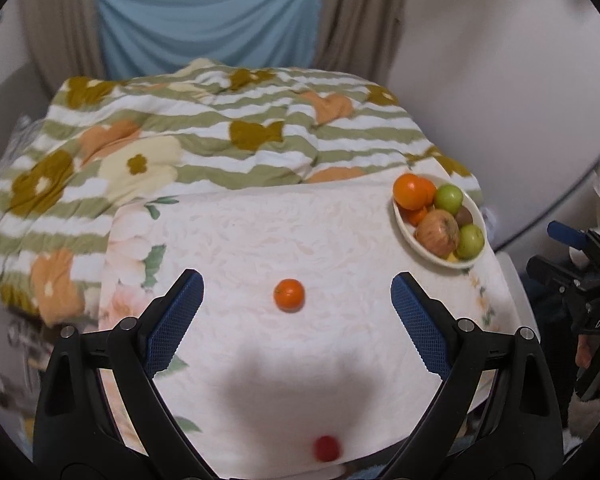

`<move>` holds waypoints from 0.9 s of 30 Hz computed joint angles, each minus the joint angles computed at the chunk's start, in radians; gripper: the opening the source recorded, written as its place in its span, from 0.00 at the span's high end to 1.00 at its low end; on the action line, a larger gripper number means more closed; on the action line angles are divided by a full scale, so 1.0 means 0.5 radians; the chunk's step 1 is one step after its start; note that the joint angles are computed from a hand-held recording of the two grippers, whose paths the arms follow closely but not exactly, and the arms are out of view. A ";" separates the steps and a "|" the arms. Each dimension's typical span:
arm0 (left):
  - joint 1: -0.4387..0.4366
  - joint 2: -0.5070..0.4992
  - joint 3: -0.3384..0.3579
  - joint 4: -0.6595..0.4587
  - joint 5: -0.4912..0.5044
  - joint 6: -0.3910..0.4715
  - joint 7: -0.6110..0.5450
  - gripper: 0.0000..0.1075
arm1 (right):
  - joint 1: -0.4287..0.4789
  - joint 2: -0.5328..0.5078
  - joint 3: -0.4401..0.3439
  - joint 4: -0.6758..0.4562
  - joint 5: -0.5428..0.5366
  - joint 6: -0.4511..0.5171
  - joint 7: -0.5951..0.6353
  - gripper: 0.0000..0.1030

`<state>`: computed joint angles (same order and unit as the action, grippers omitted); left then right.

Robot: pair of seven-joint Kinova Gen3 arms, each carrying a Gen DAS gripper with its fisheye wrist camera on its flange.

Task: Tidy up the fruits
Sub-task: 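Grasp the small tangerine with the left tool while the right tool grasps the red cherry tomato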

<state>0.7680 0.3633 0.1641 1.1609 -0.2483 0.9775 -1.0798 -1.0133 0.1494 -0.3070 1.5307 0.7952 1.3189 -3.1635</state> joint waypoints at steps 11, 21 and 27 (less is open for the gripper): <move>-0.858 0.242 0.842 -0.033 0.172 0.063 -0.895 0.05 | -0.432 0.555 0.228 -0.636 -0.103 0.432 -0.541 0.00; -0.487 0.513 0.160 -0.394 0.779 0.335 -1.667 0.06 | -0.557 0.916 0.417 -1.058 -0.440 0.487 -0.625 0.00; -0.429 0.736 0.138 -0.625 0.814 0.501 -1.831 0.16 | -0.561 1.066 0.475 -1.231 -0.624 0.477 -0.635 0.09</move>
<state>0.5536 0.7315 0.2330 0.8484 0.1587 1.2282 -1.9955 -1.2937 0.6826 -0.0695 0.9153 0.4833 1.5575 -3.4812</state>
